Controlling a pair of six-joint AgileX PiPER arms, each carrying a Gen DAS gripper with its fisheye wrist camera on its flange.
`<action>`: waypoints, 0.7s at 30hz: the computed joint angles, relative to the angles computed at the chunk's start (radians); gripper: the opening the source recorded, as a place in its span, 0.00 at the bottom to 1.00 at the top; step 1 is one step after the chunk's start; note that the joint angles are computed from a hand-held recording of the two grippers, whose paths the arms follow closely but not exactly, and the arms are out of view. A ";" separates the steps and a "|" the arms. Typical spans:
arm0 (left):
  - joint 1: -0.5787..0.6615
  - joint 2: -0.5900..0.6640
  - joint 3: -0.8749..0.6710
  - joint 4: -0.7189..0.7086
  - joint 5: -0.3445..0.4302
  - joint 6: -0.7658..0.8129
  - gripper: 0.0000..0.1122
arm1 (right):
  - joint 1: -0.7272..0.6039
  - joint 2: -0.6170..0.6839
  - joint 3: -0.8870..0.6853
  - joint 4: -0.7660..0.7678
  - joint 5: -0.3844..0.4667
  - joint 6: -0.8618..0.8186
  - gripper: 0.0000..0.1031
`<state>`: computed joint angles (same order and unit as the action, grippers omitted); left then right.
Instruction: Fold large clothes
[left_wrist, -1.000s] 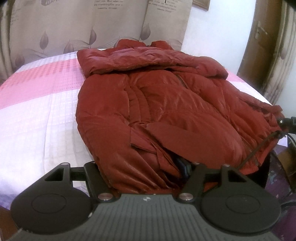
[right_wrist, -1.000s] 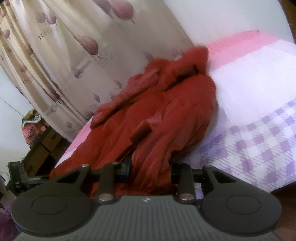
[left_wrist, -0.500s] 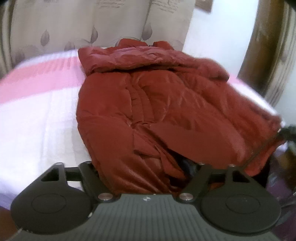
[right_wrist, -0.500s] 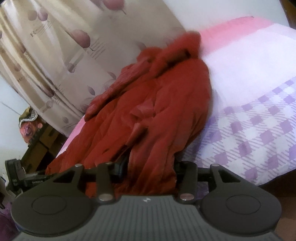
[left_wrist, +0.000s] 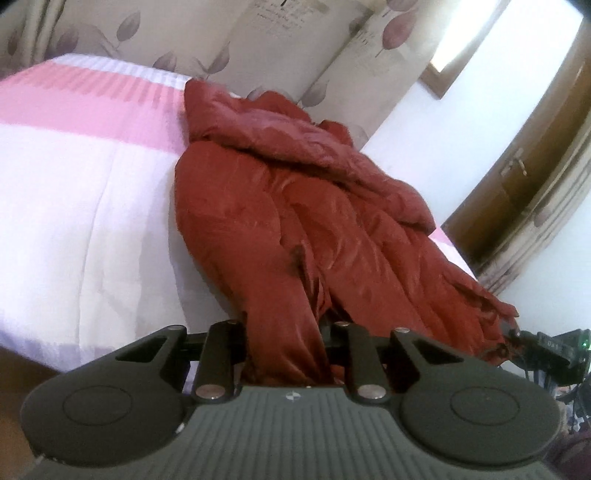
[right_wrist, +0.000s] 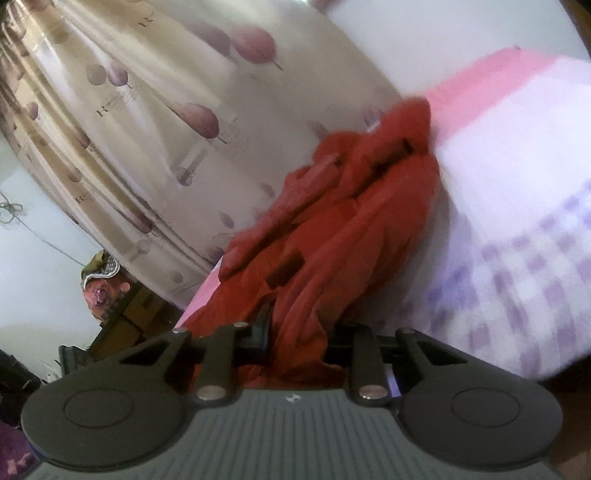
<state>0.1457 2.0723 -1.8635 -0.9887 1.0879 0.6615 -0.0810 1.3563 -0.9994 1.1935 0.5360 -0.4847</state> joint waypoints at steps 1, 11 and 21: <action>-0.001 0.004 -0.008 0.011 0.000 0.000 0.20 | 0.004 -0.008 0.012 -0.002 -0.007 0.005 0.21; -0.149 -0.087 0.036 0.307 -0.208 0.085 0.22 | 0.018 0.029 -0.032 -0.206 0.005 0.129 0.23; -0.173 -0.108 0.084 0.344 -0.267 0.097 0.24 | 0.039 0.038 -0.049 -0.309 0.005 0.210 0.24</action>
